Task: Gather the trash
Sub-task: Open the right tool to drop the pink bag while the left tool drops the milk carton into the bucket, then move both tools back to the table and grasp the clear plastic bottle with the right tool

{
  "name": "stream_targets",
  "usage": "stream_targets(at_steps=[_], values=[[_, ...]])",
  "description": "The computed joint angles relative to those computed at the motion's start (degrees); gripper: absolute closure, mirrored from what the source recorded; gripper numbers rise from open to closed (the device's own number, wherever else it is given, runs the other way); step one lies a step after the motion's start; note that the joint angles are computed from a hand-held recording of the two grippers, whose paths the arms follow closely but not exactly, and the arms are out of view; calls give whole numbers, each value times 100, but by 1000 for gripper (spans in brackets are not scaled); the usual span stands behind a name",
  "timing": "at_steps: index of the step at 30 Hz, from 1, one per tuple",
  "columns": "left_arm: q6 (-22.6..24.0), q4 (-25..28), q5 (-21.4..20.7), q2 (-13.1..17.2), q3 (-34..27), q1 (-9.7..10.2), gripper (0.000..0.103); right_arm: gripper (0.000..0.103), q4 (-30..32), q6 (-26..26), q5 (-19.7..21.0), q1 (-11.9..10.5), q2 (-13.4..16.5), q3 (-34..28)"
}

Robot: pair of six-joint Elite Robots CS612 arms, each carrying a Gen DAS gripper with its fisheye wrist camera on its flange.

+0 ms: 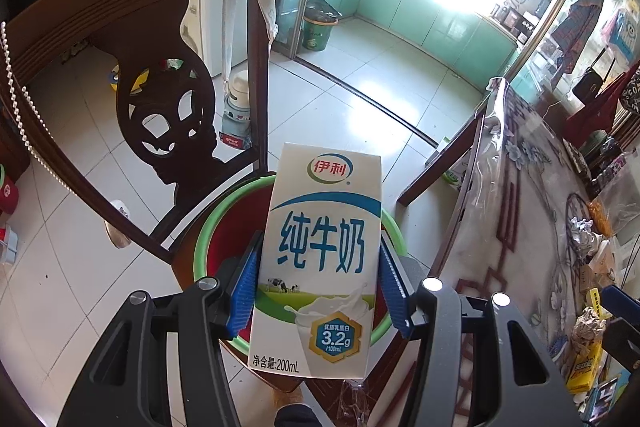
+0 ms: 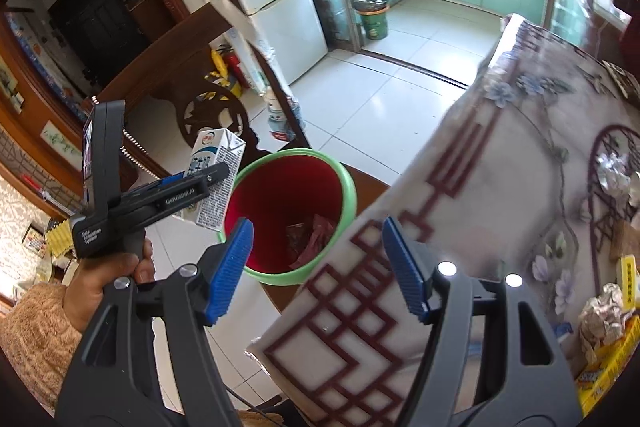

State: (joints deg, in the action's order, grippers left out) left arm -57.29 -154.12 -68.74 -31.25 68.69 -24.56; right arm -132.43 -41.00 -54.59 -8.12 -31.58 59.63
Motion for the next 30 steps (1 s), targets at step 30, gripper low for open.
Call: stream_targets(at_steps=[30], values=[[931,-283,183,154,-633,-439,32,35,-872,1037,-154,-595,-44,189]])
